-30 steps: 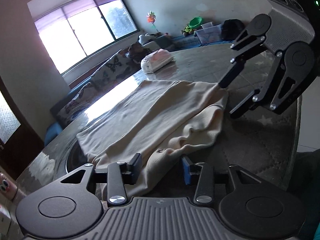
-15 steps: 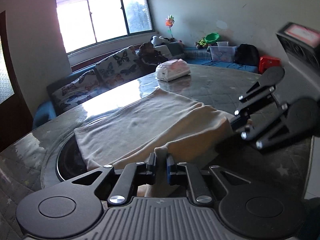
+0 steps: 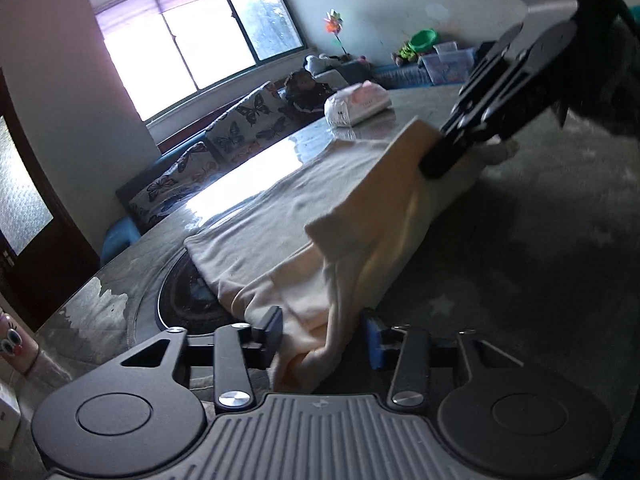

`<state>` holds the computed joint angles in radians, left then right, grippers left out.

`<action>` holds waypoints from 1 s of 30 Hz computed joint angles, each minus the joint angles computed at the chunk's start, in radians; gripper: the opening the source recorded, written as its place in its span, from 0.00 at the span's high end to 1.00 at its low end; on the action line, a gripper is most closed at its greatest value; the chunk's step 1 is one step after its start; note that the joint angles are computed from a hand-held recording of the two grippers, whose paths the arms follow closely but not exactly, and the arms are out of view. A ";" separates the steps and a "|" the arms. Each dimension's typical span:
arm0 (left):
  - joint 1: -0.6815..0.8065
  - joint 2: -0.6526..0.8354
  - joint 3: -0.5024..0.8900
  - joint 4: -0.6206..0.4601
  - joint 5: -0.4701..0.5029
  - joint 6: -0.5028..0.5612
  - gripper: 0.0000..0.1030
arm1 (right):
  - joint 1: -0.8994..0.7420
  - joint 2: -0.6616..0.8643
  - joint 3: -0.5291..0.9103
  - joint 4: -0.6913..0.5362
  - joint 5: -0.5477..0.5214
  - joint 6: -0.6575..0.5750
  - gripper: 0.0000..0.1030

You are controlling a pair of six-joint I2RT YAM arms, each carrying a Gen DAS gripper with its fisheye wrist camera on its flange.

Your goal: Fold clothes

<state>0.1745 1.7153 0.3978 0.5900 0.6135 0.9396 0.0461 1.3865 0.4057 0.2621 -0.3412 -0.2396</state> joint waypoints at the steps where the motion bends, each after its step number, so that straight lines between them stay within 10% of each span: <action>1: 0.006 0.003 0.007 -0.013 0.007 0.012 0.68 | 0.001 -0.006 -0.008 0.006 0.002 0.005 0.90; 5: 0.026 -0.019 0.013 -0.074 0.038 0.044 0.87 | 0.010 -0.048 -0.053 0.038 0.006 0.026 0.91; 12: 0.073 -0.132 0.018 -0.246 0.112 0.073 0.91 | 0.004 -0.196 -0.128 0.025 -0.018 0.028 0.92; 19: 0.229 -0.387 0.009 -0.672 0.257 0.272 0.91 | 0.006 -0.606 -0.157 -0.360 -0.048 -0.015 0.92; 26: 0.529 -0.547 0.082 -1.378 0.371 0.788 0.91 | 0.119 -1.061 -0.074 -0.940 -0.001 0.000 0.92; 30: 0.565 -0.577 0.084 -1.461 0.381 0.868 0.91 | 0.170 -1.103 -0.052 -0.998 0.044 0.025 0.92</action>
